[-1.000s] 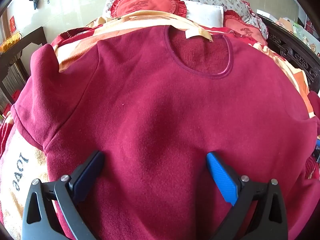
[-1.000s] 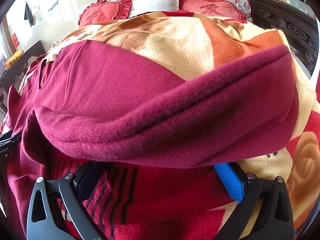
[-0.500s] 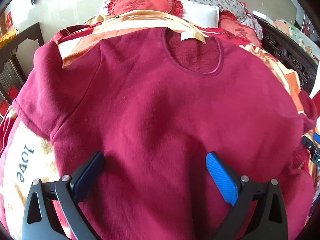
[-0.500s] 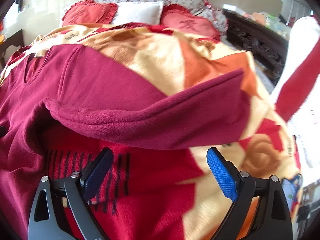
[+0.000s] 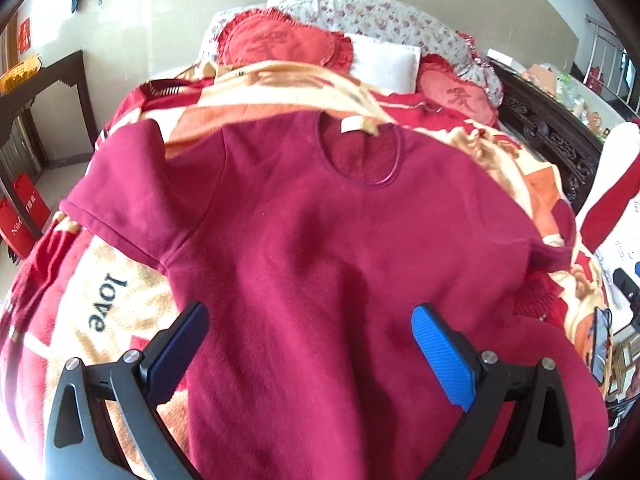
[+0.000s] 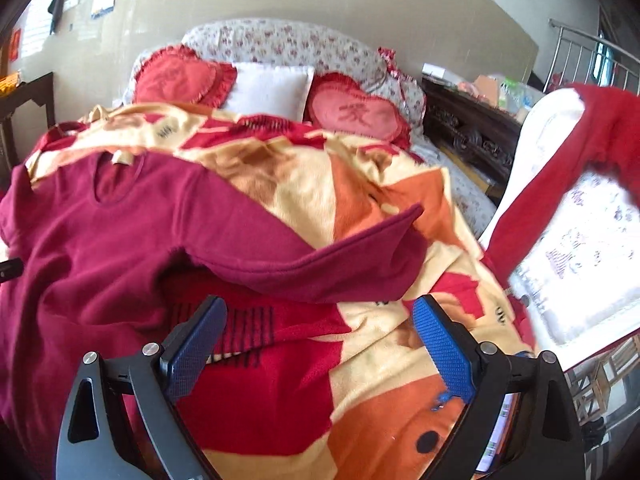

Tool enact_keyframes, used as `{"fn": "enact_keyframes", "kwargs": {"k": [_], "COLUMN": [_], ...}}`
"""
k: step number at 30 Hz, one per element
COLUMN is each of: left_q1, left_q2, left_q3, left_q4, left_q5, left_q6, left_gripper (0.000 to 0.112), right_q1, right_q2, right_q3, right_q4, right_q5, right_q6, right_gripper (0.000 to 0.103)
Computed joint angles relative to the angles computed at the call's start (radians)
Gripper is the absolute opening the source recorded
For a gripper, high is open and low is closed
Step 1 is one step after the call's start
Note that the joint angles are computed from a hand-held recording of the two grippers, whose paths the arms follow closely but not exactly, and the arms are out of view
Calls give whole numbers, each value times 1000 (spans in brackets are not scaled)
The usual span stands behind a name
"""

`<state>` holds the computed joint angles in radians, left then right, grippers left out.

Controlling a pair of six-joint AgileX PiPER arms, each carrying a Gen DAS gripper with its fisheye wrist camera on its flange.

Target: Fold small clothes

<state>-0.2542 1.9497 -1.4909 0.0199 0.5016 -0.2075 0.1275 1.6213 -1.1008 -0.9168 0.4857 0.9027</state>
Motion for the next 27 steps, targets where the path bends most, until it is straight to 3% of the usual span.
{"fn": "enact_keyframes", "kwargs": {"k": [6,15,27], "left_q1": [-7,-19,-13], "left_q2": [-93,-210,-321], "left_q3": [51,101,95], "left_q4": [-29,-27,-1], "left_q5": [-2,7,42], "left_q6": [38,44,29], "left_gripper": [103,103,103], "right_q1": [51,152,326], "right_q2": [-152,-331,-371], "right_q3": [15,-41,-176], "right_q4": [51,102,56], "right_q5": [79,275,434], "right_q6": [-56,-173,-200], "right_gripper": [79,79,79]}}
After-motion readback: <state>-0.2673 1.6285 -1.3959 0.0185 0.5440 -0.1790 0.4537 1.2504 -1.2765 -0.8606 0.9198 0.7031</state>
